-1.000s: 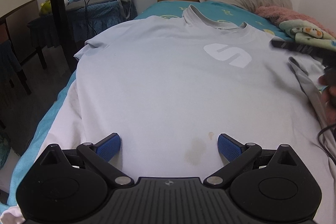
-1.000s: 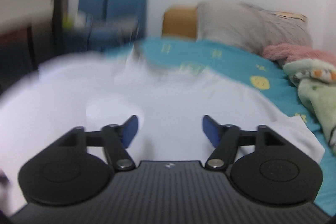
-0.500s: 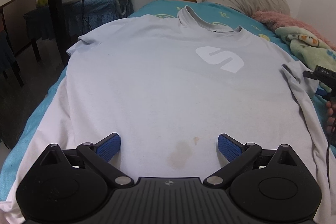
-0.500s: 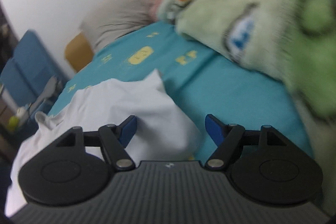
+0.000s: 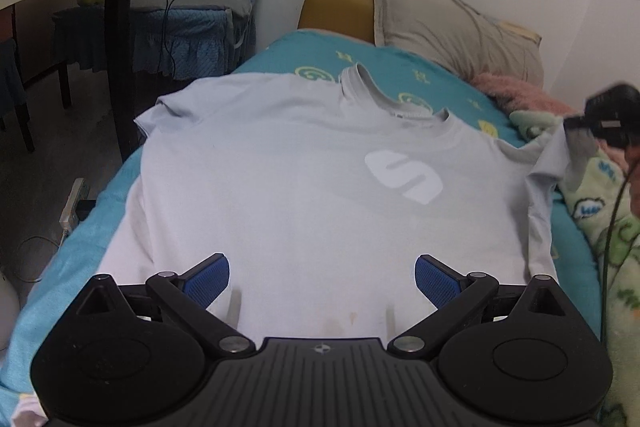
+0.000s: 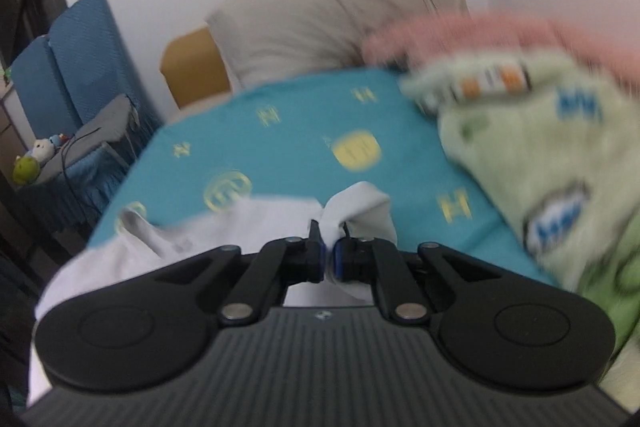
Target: Fold clothes
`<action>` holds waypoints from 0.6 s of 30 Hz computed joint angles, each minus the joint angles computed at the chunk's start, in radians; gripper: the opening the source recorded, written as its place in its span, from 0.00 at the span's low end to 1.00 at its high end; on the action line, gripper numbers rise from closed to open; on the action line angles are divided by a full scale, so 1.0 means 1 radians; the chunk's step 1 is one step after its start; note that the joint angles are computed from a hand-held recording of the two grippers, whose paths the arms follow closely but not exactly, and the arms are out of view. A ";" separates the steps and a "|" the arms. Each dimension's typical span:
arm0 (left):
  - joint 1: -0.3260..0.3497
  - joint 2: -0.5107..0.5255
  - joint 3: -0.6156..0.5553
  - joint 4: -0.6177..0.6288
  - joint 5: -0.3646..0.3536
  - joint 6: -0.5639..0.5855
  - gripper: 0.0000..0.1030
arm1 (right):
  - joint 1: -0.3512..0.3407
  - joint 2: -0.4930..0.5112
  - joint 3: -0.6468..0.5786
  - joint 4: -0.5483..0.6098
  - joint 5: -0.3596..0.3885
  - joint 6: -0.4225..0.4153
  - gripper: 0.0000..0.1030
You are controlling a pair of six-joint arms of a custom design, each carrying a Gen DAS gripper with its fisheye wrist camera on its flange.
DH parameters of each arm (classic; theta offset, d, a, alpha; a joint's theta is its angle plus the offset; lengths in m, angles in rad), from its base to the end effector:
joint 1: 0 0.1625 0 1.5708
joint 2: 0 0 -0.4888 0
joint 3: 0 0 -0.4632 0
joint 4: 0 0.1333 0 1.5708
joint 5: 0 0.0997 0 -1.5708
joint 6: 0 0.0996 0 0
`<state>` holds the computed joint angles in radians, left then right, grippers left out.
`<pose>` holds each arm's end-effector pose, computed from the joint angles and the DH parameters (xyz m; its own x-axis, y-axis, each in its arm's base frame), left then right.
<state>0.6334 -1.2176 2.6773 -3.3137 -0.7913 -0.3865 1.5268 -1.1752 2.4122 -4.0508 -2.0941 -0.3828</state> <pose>-0.1504 -0.3627 0.1206 -0.8283 0.2091 -0.5198 0.4985 0.6987 -0.5132 0.0635 -0.4571 0.2425 -0.7887 0.3537 0.5029 -0.3023 0.4891 -0.8181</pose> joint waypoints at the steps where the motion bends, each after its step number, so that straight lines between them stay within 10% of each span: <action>1: 0.004 -0.026 0.000 0.016 -0.003 0.004 0.98 | 0.053 0.013 -0.030 0.020 -0.061 -0.019 0.07; 7: 0.053 -0.146 -0.018 0.105 0.050 0.025 0.98 | 0.243 0.202 -0.271 0.177 -0.325 -0.070 0.07; 18: 0.220 -0.156 -0.106 0.172 0.096 0.044 0.97 | 0.215 0.608 -0.583 0.365 -0.460 -0.101 0.10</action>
<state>0.8532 -1.3736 2.5718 -3.1414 -0.6958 -0.3426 1.7416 -0.5670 1.8287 -3.6856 -2.5544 -0.4836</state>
